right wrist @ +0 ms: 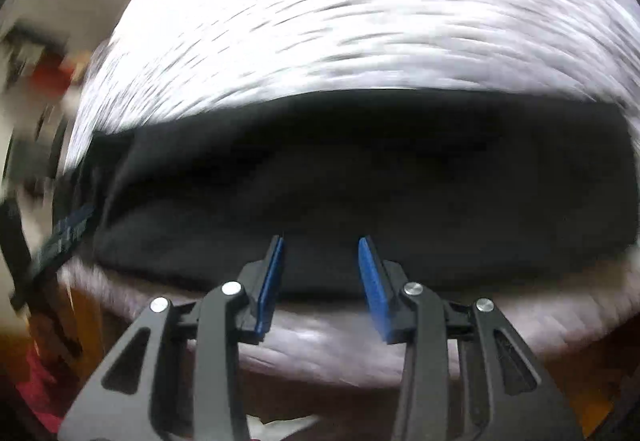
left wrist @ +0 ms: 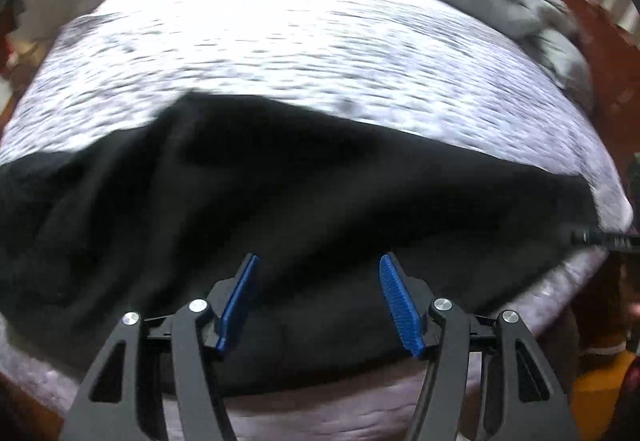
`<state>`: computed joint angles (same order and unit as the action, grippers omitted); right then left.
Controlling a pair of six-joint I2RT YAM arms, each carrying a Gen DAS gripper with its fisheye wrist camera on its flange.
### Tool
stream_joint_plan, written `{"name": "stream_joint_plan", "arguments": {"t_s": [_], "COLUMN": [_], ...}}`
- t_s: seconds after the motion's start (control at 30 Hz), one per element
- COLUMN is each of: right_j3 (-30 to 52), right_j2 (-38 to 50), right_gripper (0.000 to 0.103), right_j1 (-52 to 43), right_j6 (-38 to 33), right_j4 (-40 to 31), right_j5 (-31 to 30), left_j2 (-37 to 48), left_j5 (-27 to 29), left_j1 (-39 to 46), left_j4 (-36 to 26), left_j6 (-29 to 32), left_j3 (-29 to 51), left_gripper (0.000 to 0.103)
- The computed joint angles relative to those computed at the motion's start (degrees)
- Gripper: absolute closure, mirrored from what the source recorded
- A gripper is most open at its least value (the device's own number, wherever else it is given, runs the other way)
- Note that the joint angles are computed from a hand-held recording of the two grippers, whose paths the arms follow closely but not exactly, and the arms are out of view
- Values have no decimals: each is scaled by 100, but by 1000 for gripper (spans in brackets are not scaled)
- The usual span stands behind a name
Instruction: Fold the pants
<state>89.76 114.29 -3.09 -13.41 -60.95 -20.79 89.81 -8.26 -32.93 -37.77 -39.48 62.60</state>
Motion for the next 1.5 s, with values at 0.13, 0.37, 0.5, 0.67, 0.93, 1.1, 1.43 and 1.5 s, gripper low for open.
{"name": "stream_joint_plan", "arguments": {"t_s": [0.13,0.37,0.5,0.67,0.93,1.1,1.43,1.5], "right_j3": [479,1469,2066,1506,2144,2628,3000,2941], "right_j2": [231,1104,1708,1512,1671,1330,2288,2180], "right_gripper": [63,58,51,48,93,93,92,89], "right_j1": [-1234,-2239,-2639,-2480,-2404,-2664,-2623,-2593], "right_j6": [224,282,-97,277,414,438,634,642], "right_j4": [-148,-585,-962,-142,106,205,-6,-11], "right_j5": [107,-6,-215,-467,-1147,-1678,-432,-368], "left_j2": [653,1257,1188,1119,1339,1098,1541,1324], "left_j5": [424,521,594,812,681,139,700,605], "left_j1": [-148,-313,-305,-316,-345,-333,-170,-147], "left_j4": [264,162,151,323,302,415,372,540], "left_j6": [30,51,-131,-356,-457,-404,-373,-404], "left_j3": [391,791,769,810,1099,1032,1105,845], "left_gripper": [40,30,30,30,30,29,27,25]}}
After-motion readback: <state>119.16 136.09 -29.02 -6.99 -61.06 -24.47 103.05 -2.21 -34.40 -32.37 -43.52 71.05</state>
